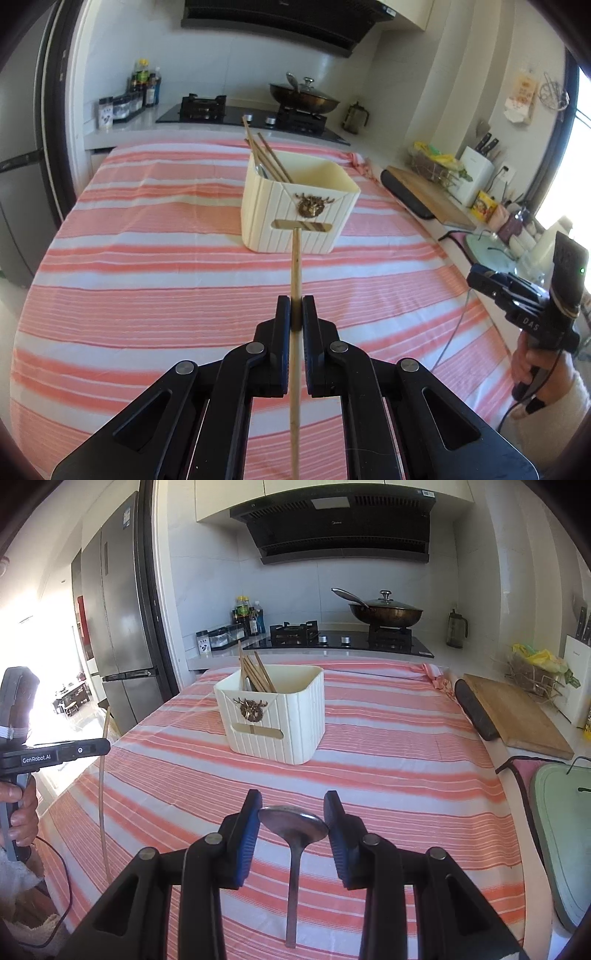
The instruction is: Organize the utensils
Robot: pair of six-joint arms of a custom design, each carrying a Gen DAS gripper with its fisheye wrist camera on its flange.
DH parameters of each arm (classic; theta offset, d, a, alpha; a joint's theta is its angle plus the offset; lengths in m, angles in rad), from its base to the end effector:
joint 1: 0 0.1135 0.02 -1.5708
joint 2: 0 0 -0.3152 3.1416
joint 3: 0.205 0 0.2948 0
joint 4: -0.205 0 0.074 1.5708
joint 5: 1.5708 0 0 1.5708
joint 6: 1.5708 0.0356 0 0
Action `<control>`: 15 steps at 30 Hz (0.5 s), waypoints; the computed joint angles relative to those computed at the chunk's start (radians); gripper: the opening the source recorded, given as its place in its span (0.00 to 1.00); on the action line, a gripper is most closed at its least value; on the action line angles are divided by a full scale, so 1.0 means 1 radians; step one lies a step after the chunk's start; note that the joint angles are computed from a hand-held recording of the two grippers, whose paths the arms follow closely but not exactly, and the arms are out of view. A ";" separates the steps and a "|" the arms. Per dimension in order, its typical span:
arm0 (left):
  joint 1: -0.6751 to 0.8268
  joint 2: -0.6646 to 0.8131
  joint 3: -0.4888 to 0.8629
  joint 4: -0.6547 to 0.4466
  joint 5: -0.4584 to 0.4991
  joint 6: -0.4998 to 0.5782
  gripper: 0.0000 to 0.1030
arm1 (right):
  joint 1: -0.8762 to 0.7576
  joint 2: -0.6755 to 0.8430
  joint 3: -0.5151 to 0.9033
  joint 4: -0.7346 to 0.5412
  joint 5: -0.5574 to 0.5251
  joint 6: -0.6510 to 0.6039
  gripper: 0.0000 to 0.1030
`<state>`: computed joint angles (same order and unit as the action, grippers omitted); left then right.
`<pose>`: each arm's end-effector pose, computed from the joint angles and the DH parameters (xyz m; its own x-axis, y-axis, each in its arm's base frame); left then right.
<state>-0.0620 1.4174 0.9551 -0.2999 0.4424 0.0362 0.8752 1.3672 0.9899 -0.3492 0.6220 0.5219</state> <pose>0.3321 -0.0359 0.2767 -0.6755 0.0747 -0.7335 0.3898 0.8807 -0.2692 0.2233 0.2352 0.3033 -0.5409 -0.0157 -0.8409 -0.0867 0.9955 0.0371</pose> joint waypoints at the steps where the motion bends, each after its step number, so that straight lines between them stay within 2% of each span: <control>1: 0.000 -0.004 -0.004 0.001 0.000 -0.002 0.05 | -0.002 0.003 0.001 0.004 0.001 0.002 0.34; 6: 0.001 -0.029 -0.016 0.005 0.007 -0.014 0.05 | -0.009 -0.003 0.000 0.024 0.004 0.013 0.34; 15: 0.005 -0.017 0.004 0.016 0.028 -0.029 0.05 | -0.030 0.003 0.058 0.021 -0.007 -0.040 0.34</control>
<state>-0.0573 1.4001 0.9591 -0.2834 0.4702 0.0072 0.8452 1.3706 1.0483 -0.3277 0.6152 0.4823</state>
